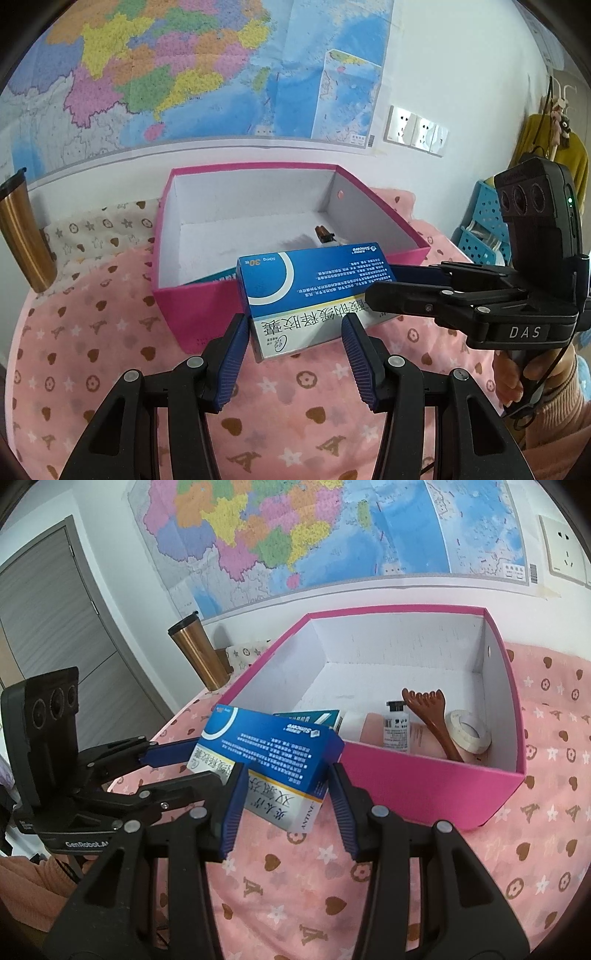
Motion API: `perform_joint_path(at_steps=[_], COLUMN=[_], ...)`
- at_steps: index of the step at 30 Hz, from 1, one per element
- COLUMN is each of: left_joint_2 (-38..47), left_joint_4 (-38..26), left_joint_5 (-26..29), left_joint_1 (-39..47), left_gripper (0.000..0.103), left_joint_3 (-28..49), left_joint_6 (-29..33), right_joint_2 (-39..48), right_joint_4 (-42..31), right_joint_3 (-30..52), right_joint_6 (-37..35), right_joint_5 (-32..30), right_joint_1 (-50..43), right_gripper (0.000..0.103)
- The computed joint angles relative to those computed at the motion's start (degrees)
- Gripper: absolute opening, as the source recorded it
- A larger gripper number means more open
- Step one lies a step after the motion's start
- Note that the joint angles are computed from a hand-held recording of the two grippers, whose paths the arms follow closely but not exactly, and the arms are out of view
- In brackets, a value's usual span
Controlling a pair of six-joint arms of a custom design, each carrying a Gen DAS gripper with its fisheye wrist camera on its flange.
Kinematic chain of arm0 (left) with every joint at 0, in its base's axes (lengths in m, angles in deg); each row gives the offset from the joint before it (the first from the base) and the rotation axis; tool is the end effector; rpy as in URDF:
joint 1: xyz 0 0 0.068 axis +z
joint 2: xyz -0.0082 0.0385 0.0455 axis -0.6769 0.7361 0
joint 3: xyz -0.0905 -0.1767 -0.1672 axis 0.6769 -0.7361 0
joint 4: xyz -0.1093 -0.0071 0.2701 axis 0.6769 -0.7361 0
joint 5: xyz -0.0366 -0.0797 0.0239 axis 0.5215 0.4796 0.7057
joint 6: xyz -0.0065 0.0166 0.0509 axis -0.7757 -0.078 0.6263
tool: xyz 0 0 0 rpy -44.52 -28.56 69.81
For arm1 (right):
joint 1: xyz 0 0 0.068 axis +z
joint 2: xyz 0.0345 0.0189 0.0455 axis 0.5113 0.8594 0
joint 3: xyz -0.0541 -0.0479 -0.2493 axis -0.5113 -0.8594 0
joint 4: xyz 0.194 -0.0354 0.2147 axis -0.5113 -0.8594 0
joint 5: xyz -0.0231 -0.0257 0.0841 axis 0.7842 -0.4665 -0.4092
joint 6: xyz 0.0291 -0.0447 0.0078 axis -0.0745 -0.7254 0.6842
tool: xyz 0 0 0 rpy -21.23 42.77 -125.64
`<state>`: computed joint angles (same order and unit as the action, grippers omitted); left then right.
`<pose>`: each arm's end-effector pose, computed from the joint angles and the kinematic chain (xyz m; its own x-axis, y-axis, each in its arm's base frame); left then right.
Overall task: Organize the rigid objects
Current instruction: 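Carry the carton over the magenta box rim and lower it inside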
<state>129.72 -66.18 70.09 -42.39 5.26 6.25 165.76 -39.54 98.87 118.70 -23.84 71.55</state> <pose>0.3379 -0.0228 0.1981 -0.4852 0.4046 -0.7751 0.7673 0.6221 -0.1555 0.2584 0.2088 0.2047 -0.6665 0.2584 -0.6993 -0.0106 0.9346 0.3555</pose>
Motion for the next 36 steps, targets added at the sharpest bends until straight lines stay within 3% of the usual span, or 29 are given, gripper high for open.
perform_joint_path(at_steps=[36], left_joint_2=[8.3], left_joint_4=[4.0], left_joint_5=[-2.4], left_joint_1=[-2.5], left_gripper=[0.052], left_joint_3=[9.5], left_joint_6=[-4.9], right_joint_2=[4.5], right_joint_4=[-0.3], right_joint_3=[6.9], right_joint_6=[-5.3], right_joint_5=[-2.5], right_joint_1=[-6.3], right_gripper=[0.048])
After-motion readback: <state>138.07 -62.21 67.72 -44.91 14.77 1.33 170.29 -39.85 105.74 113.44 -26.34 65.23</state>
